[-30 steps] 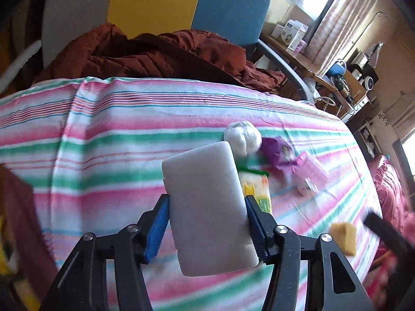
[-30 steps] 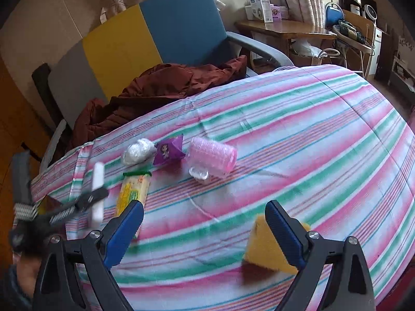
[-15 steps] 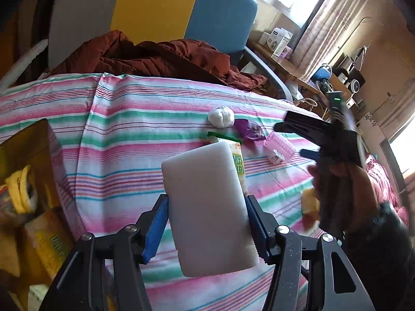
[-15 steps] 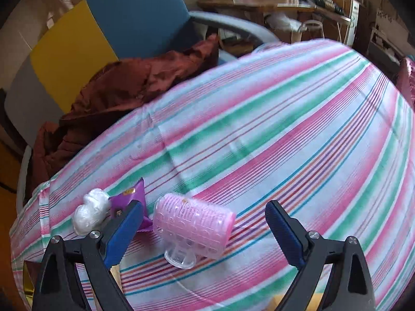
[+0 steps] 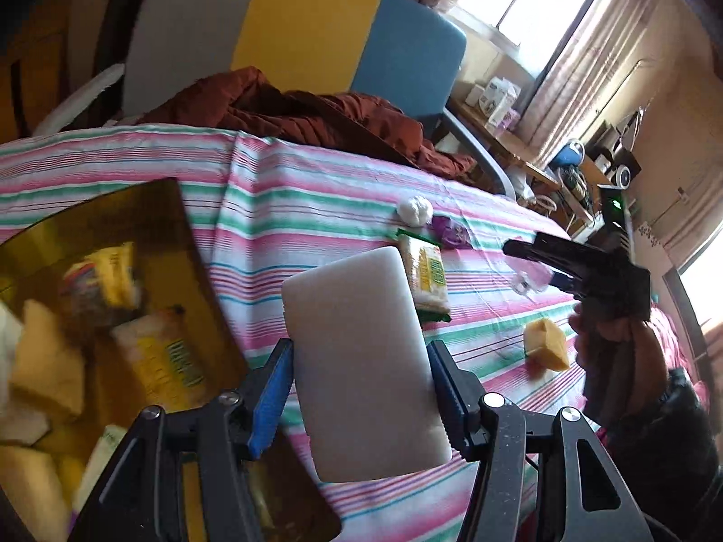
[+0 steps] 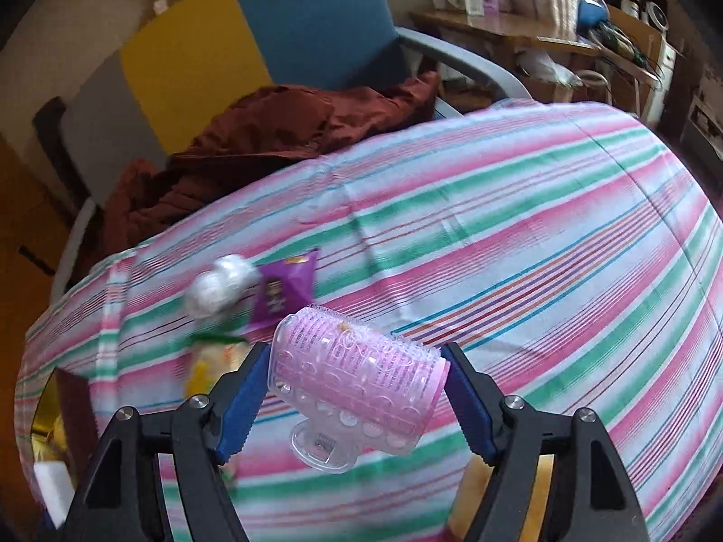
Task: Organize objects
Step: 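Carry white block and pink roller into the gold tray and open both tools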
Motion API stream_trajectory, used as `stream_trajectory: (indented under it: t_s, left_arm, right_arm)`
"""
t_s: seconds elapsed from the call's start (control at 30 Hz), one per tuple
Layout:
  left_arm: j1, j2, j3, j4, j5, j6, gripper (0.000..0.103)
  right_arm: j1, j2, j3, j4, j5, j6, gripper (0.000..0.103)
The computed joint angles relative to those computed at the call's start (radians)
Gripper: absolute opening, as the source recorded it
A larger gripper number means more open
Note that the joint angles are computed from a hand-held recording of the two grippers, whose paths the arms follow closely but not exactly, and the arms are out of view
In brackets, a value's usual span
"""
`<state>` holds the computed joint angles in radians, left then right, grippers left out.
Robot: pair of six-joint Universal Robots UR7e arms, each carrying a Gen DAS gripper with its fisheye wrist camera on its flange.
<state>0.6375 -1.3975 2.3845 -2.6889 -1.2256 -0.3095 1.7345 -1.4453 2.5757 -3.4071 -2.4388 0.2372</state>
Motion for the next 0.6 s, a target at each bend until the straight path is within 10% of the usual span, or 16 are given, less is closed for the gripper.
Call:
stream_trajectory:
  t_s: [0.6]
  left_arm:
    - [0.127,-0.495,0.085,0.184,0.165,-0.068,0.06]
  right_arm:
    - [0.477,0.526,-0.184,-0.024,0.177,-0.123,0.076]
